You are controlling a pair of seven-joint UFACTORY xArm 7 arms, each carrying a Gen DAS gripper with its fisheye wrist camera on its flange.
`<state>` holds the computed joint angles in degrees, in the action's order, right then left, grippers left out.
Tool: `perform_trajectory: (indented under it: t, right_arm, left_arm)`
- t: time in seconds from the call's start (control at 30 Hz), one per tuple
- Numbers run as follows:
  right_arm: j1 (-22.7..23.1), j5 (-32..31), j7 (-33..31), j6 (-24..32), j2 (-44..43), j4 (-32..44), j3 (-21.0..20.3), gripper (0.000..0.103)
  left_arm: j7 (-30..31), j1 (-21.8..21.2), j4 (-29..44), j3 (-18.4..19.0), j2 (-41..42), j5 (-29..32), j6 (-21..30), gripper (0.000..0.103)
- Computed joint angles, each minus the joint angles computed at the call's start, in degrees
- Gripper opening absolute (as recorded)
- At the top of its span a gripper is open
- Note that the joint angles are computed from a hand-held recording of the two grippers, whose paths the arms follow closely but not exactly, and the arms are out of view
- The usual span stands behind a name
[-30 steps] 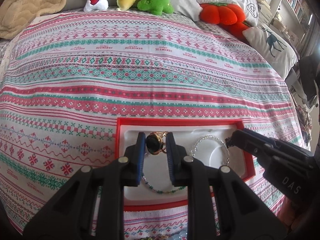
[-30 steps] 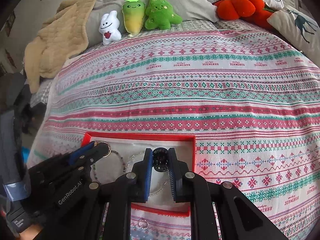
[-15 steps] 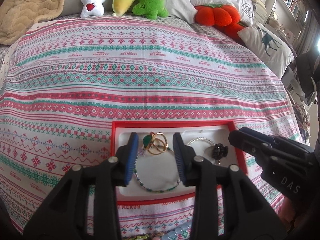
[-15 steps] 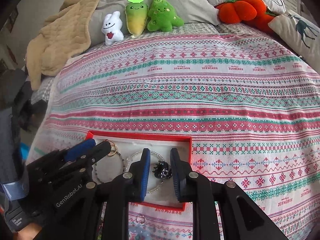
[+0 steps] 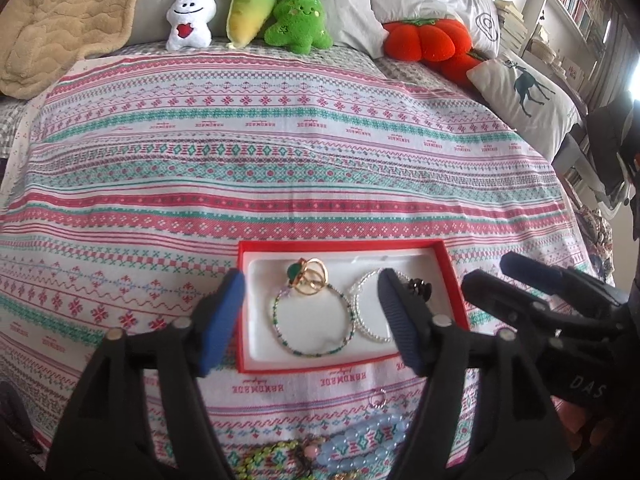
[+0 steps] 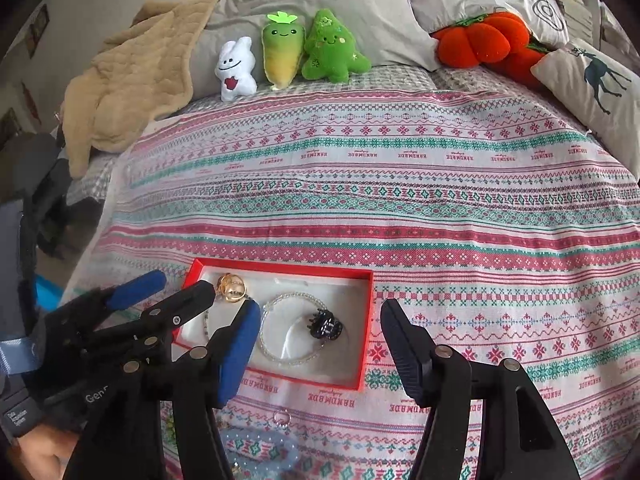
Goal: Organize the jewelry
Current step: 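Withdraw both open tools from the box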
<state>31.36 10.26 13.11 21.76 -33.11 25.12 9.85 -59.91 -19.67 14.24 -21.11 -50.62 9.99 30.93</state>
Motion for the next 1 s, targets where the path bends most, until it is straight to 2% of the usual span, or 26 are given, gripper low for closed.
perform_trajectory:
  t: [0.1, 0.17, 0.37, 0.47, 0.53, 1.0]
  right_arm:
    - [-0.3, -0.4, 0.5, 1.6, -1.9, -0.7, 0.4, 0.069]
    - [-1.2, -1.6, 1.3, 2.4, -3.3, -1.4, 1.4, 0.077]
    - [-2.2, -4.1, 3.4, 5.0, -7.4, -3.4, 2.7, 0.093]
    - [-2.4, -5.1, 4.3, 6.7, -9.4, -4.4, 3.1, 0.093]
    - [-2.2, -5.5, 4.6, 7.8, -10.3, -4.8, 3.1, 0.093]
    - [0.9, -5.1, 3.6, 14.9, -14.6, -7.6, 3.1, 0.093]
  left_arm:
    - [-0.2, -0.9, 0.1, -0.6, -1.5, 0.0, 2.7, 0.079]
    - [-0.2, -1.6, 0.3, -0.9, -2.2, -0.1, 4.6, 0.083]
    - [-0.4, -4.2, 0.9, -1.5, -3.4, -0.8, 11.2, 0.088]
    - [-1.2, -5.6, 0.6, -1.9, -4.6, -1.4, 13.5, 0.098]
    - [-1.7, -6.6, 0.4, -2.4, -5.8, -1.5, 14.9, 0.1]
    - [-1.0, -13.5, -1.6, -3.0, -9.2, -3.1, 20.9, 0.102]
